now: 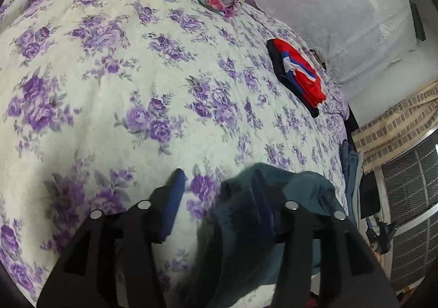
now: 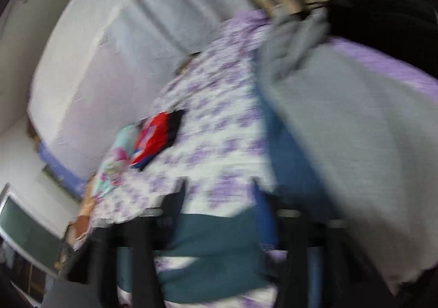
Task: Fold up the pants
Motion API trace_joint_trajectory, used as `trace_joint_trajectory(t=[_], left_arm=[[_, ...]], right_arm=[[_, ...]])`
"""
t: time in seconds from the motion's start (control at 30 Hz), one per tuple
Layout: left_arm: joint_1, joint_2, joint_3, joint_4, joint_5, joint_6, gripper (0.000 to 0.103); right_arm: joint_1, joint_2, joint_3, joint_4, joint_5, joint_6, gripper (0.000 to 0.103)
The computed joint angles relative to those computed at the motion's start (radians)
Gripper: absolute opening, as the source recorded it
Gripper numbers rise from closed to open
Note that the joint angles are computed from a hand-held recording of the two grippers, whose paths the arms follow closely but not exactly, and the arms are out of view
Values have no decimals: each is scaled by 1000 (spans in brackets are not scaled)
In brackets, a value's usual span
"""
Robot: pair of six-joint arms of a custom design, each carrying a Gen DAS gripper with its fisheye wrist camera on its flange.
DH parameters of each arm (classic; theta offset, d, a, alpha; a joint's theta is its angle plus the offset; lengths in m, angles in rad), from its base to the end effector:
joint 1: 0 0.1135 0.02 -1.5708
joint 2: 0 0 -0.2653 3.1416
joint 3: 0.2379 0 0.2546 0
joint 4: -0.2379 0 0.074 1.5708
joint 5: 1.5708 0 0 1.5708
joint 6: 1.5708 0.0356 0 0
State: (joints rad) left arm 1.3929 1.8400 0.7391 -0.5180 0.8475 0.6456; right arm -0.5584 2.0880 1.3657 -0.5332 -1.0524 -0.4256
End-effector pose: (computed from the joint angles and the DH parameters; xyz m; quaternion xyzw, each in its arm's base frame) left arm 0.0708 0.2427 0.0784 -0.3418 0.8448 -0.2341 0.3386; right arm 0.3598 -0.1883 0.1384 -0.0220 0.8574 0.3731 0.3540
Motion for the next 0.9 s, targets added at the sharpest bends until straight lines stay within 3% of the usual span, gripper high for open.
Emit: trace_joint_trajectory(t=[0.27, 0.37, 0.6, 0.67, 0.7, 0.73, 0.8, 0.87, 0.9], left_arm=[[-45, -25, 7, 27, -48, -59, 66], [-76, -25, 23, 56, -76, -89, 69], [-97, 37, 74, 43, -65, -48, 72], [-101, 27, 59, 54, -66, -26, 72], [-103, 19, 50, 61, -67, -14, 72], [-107, 10, 38, 71, -71, 1, 72], [-115, -9, 13, 100, -76, 8, 63], [-116, -13, 7, 101, -74, 23, 49], [-112, -9, 12, 89, -70, 35, 35]], right_arm=[[370, -93, -157, 161, 256, 16, 66], [452, -43, -99, 140, 357, -74, 66], [611, 89, -23, 131, 508, -261, 64], [652, 79, -86, 200, 555, -307, 64], [673, 42, -166, 299, 594, -326, 55], [690, 11, -224, 356, 615, -350, 32], [702, -30, -273, 381, 623, -341, 8], [700, -68, -319, 432, 633, -321, 8], [697, -93, -348, 467, 632, -306, 7]])
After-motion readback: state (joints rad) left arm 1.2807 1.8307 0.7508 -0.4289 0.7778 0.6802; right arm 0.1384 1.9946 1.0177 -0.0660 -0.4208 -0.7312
